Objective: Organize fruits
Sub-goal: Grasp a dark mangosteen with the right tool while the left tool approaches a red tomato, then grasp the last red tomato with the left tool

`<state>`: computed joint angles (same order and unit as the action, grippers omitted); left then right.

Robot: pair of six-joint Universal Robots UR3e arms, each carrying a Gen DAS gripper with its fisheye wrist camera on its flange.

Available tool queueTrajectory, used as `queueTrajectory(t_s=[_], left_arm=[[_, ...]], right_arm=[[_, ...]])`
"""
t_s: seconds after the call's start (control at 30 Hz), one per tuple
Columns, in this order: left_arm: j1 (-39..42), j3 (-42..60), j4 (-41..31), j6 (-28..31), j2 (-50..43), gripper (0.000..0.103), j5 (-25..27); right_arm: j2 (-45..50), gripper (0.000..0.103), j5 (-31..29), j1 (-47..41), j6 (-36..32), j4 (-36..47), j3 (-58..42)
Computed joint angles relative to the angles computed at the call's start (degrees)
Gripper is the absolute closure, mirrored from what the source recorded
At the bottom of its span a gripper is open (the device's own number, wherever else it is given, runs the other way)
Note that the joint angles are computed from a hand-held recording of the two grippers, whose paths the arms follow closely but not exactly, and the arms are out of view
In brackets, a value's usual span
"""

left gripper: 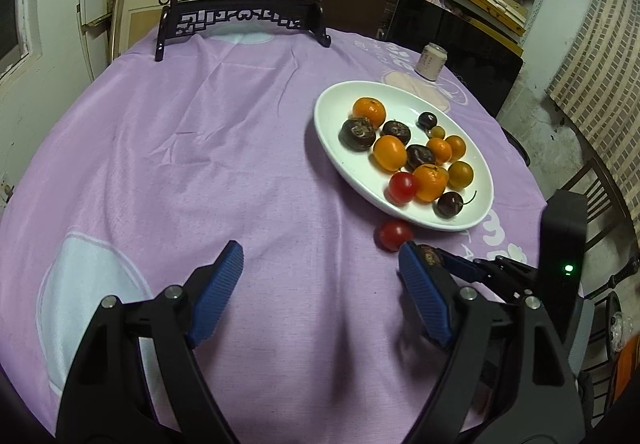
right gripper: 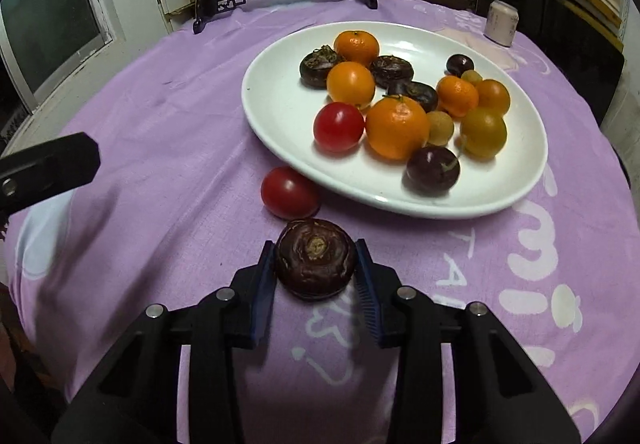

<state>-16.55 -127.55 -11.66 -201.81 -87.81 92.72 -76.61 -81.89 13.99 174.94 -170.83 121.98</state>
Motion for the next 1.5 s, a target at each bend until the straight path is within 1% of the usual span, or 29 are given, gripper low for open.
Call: queueTrajectory(t_s=[0.1,0.17,0.27,0.33,0.43,0.53,0.6,0.67,0.7,0.73,0.77,0.8,0.83,0.87,0.93,1.0,1.1,1.27,1.4,1.5], left_arm=[[-1.70,2.29,-1.09,0.23,-2.19,0.021,1.28],[-3.67,4.99,-1.90,0.67,-4.99,0.021,2.30],[-7.53,11.46,-3.23,1.09,-11.81,0.021,3.96],[-9.40,15.79,-4.38,1.14,-16.23,0.020,4.72],[-11.80,24.04,-7.31,1.88,-24.25,0.020,7.55],[-12.22,28.84,-9.82,2.14,-28.52,0.020,8.33],[-12.35,31.61,-11.10,2.14,-30.88,0.021,9.43],[-12.13,32.69,-10.84,2.47,-32.04,0.021,9.44],[-11.92,33.23,-10.70,2.63,-32.68,0.021,9.34],[-11.70,33.32,-10.66,2.67,-32.97,0.027,9.17],[-11.36,34.28,-11.50,2.70,-33.87,0.036,8.61],[-12.07,34.75,-11.07,2.80,-34.43,0.044,10.39],[-12.37,34.80,-10.99,3.17,-34.33,0.062,10.62],[-11.91,34.22,-11.09,3.32,-33.54,0.070,8.78],[-11.87,33.08,-12.17,1.76,-31.85,0.071,8.19],[-12.15,30.28,-10.59,1.56,-29.86,0.071,8.21],[-12.30,24.37,-7.14,1.42,-25.21,0.071,7.03],[-12.60,18.02,-5.35,2.01,-18.40,0.071,5.05],[-10.77,17.20,-6.15,3.28,-14.74,0.071,3.87],[-8.67,21.05,-9.49,4.37,-15.15,0.071,3.48]], right_arm=[[-5.48,0.064,3.06,-3.17,-1.09,-0.12,5.02],[-10.89,0.064,4.25,-5.98,-2.23,-0.14,9.55],[-19.12,0.064,7.65,-12.26,-3.93,1.05,15.97],[-24.90,0.064,11.22,-17.61,-6.01,4.07,19.55],[-33.08,0.064,16.71,-25.87,-9.90,10.31,23.48],[-39.11,0.064,20.48,-31.81,-13.10,15.88,25.56],[-41.52,0.064,22.29,-34.40,-14.54,18.45,26.30],[-42.68,0.063,23.68,-36.08,-15.82,20.42,26.47],[-42.63,0.063,24.20,-36.65,-16.29,20.84,26.46],[-42.77,0.063,24.73,-37.11,-16.73,21.53,26.47],[-42.45,0.063,24.97,-37.10,-16.77,21.66,26.35],[-42.20,0.063,25.19,-37.11,-16.83,21.83,26.28],[-42.19,0.064,25.23,-37.01,-16.85,21.99,26.21],[-42.29,0.064,25.22,-36.87,-16.80,22.11,26.15],[-42.92,0.063,25.22,-36.67,-16.64,22.65,25.97],[-43.20,0.063,24.80,-36.09,-16.32,22.43,25.74],[-40.82,0.064,23.37,-34.09,-14.71,19.92,25.00],[-36.50,0.063,21.35,-30.32,-12.02,15.92,23.18],[-31.07,0.063,19.22,-26.00,-9.64,12.87,19.26],[-25.92,0.063,17.55,-22.32,-8.36,11.45,13.64]])
